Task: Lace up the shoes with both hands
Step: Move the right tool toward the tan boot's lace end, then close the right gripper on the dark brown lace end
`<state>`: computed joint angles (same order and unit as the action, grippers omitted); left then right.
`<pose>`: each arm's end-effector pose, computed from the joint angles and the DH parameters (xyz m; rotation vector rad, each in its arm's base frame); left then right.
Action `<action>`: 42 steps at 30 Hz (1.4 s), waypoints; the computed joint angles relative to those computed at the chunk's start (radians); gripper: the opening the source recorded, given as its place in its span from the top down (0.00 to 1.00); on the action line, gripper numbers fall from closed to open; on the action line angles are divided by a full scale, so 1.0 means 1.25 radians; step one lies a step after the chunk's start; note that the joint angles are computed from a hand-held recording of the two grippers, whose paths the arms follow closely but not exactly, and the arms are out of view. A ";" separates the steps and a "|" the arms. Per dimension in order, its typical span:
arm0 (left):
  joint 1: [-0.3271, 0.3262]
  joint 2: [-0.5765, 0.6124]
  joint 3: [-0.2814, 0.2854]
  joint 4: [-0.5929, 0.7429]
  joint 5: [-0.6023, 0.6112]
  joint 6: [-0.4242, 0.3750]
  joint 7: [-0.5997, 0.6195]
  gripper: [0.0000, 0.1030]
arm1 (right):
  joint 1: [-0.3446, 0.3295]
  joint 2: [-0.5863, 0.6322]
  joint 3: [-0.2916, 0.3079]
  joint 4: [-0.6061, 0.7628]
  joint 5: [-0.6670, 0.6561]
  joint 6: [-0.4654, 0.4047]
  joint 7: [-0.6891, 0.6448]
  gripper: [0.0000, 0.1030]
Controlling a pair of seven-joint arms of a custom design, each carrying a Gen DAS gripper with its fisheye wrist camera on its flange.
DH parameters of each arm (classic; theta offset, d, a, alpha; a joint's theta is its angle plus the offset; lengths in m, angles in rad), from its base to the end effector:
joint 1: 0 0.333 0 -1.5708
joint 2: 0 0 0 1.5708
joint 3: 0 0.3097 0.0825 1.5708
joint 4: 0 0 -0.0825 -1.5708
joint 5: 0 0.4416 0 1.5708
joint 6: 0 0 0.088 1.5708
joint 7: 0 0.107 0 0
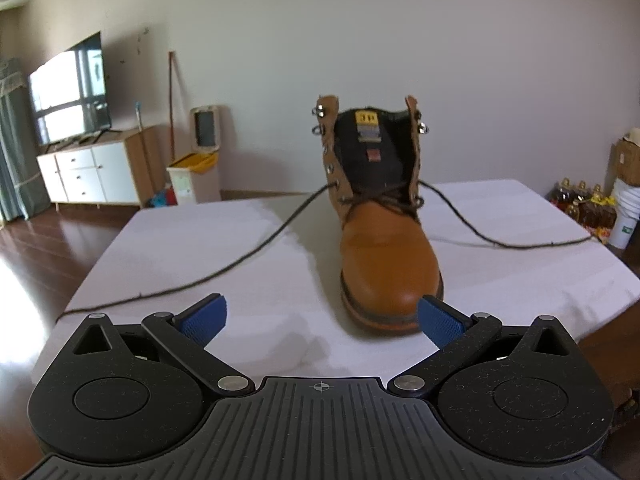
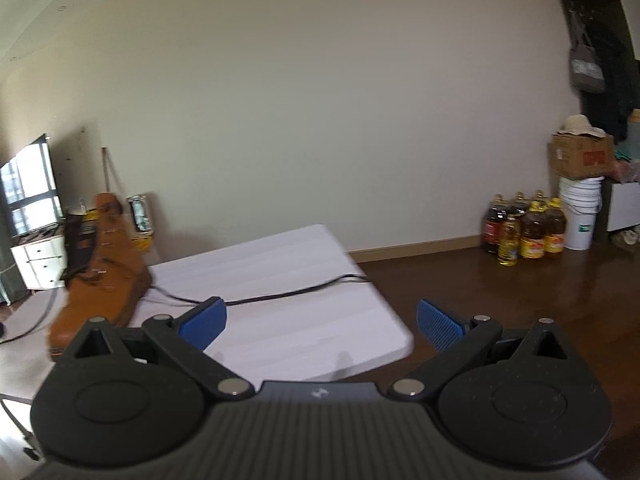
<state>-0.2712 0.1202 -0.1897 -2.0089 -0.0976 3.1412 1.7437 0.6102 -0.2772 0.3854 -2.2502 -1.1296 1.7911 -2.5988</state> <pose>0.6095 -0.2882 0.4854 -1.1832 2.0463 -1.1038 0.3420 0.3997 0.4774 -0.8904 1.9989 -1.2204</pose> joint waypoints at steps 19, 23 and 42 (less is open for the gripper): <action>-0.102 0.120 0.106 0.166 0.248 -0.091 -0.267 0.00 | -0.175 -0.019 -0.127 -0.061 -0.051 0.566 -0.398 0.52; -0.103 0.146 0.122 0.197 0.261 -0.102 -0.290 0.00 | -0.202 0.124 -0.156 0.065 -0.016 0.675 -0.567 0.58; 0.021 0.289 0.029 0.352 0.065 -0.136 -0.089 0.00 | -0.138 0.468 -0.251 0.395 0.436 0.799 -1.167 0.73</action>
<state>-0.2455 0.4813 -0.1528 -1.5686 -0.0163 2.9707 1.6331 0.4374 0.3073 0.0718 -1.7570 -0.5842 2.7904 -4.0577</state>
